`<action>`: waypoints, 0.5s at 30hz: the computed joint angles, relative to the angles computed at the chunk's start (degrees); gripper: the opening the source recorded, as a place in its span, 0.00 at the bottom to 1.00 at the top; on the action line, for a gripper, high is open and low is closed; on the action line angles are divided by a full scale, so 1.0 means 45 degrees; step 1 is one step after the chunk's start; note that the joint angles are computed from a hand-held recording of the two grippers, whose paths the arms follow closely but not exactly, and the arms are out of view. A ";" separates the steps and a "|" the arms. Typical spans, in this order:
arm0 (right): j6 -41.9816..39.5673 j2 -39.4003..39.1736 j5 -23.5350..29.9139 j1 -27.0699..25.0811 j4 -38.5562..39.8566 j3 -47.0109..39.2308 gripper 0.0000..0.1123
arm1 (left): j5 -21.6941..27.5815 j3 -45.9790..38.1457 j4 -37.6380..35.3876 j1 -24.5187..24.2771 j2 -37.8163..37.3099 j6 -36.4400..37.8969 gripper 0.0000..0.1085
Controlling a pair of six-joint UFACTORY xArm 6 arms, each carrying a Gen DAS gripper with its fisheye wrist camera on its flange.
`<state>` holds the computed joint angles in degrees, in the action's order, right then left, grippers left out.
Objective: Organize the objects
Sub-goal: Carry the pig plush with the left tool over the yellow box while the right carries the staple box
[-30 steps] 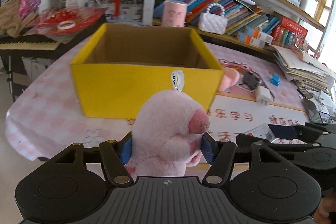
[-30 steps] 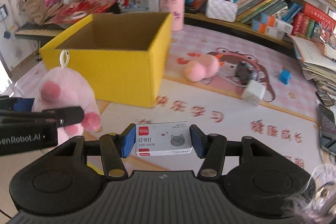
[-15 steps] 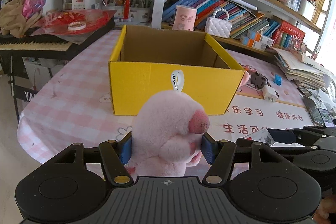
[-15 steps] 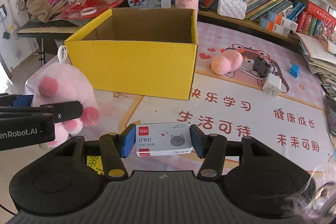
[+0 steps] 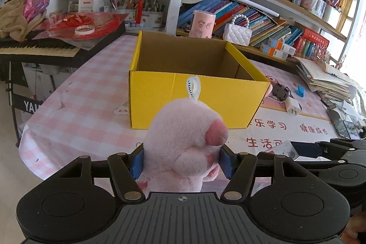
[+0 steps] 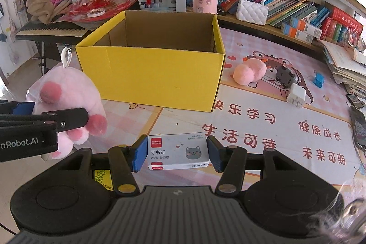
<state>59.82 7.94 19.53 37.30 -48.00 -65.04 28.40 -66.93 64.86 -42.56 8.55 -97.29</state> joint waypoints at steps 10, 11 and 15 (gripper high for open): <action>-0.0198 0.0123 0.0080 0.0222 -0.0010 -0.0242 0.47 | 0.0108 0.0504 0.0548 0.0076 -0.0500 -0.0668 0.58; -0.0213 0.0141 0.0114 0.0238 0.0014 -0.0278 0.47 | 0.0140 0.0520 0.0624 0.0063 -0.0531 -0.0752 0.58; -0.0332 0.0162 0.0209 0.0272 0.0110 -0.0340 0.47 | 0.0102 0.0602 0.0921 0.0099 -0.0658 -0.1029 0.58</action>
